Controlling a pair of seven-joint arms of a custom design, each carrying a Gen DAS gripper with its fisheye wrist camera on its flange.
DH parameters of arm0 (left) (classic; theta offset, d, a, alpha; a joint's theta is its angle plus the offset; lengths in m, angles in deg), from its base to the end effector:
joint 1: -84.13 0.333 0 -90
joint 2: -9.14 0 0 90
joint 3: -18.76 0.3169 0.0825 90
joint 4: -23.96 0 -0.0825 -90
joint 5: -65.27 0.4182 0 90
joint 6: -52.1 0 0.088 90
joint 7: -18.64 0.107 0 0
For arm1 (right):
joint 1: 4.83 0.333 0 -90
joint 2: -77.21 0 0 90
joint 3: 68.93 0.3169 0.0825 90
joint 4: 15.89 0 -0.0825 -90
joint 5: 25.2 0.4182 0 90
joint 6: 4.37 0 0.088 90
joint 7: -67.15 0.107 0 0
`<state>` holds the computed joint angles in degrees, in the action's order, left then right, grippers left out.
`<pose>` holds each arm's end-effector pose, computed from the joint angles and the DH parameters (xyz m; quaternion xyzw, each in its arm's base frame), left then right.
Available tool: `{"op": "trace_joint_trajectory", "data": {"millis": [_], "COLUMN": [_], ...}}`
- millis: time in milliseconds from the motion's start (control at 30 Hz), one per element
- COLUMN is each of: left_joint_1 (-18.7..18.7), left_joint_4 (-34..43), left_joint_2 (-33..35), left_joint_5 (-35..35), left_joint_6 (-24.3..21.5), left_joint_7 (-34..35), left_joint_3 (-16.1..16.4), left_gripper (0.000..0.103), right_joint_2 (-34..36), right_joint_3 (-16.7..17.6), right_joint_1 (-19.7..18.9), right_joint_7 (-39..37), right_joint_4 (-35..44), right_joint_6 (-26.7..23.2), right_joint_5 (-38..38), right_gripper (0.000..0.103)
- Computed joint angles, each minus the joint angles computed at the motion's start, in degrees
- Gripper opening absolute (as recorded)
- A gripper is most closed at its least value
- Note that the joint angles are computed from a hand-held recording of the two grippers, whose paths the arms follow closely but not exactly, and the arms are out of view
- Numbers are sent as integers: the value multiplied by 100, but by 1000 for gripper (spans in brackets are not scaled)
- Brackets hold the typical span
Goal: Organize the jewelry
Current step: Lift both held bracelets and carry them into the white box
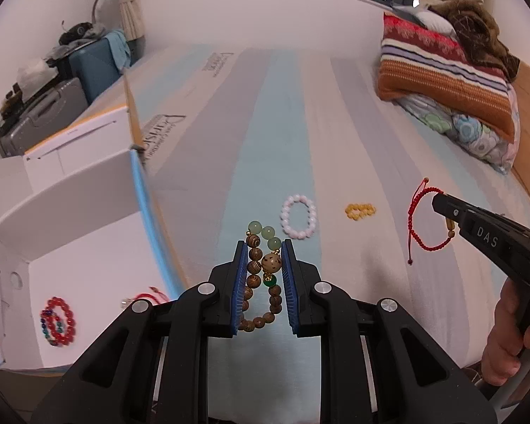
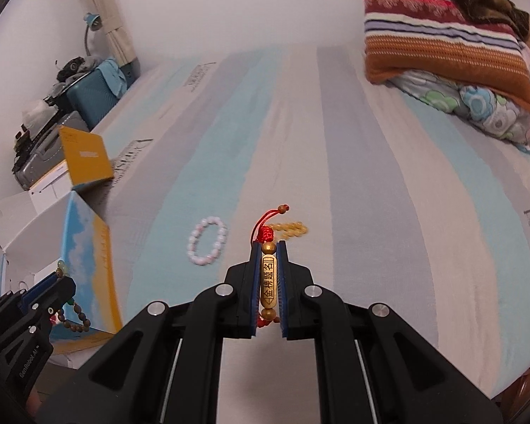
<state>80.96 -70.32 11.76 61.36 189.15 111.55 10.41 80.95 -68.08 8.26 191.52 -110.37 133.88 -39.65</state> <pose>0.6452 -0.1298 0.6527 -0.5882 0.7315 -0.2821 0.1984 0.6458 0.1585 0.6406 -0.5805 0.7318 -0.2240 0.2781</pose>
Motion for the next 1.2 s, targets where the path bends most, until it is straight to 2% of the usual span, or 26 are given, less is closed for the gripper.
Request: {"op": "trace_joint_trajectory", "data": {"millis": [200,467,867,1200], "left_joint_1": [114,350,827,1187], "left_joint_4": [-90,-297,-362,-324], "left_joint_2": [-228,-543,-625,-420], "left_joint_5": [-60,-206,-231,-10], "left_joint_6": [50,141,50,-72], "left_joint_7": [106,260,230,-20], "left_joint_3": [106,354,673,782], "left_gripper": [19,19,19,19], "right_joint_2": [157,651,1970,3113], "right_joint_3": [91,179,47,-105], "right_joint_1": [199,686,1596,2045], "right_joint_7": [51,-129,-628,-1090], "right_joint_4": [386,1178,3170,4722], "right_joint_6": [-96,-147,-728,-1344], "right_joint_5": [-186,-355,-280,143], "right_gripper": [8,8,8,7]}}
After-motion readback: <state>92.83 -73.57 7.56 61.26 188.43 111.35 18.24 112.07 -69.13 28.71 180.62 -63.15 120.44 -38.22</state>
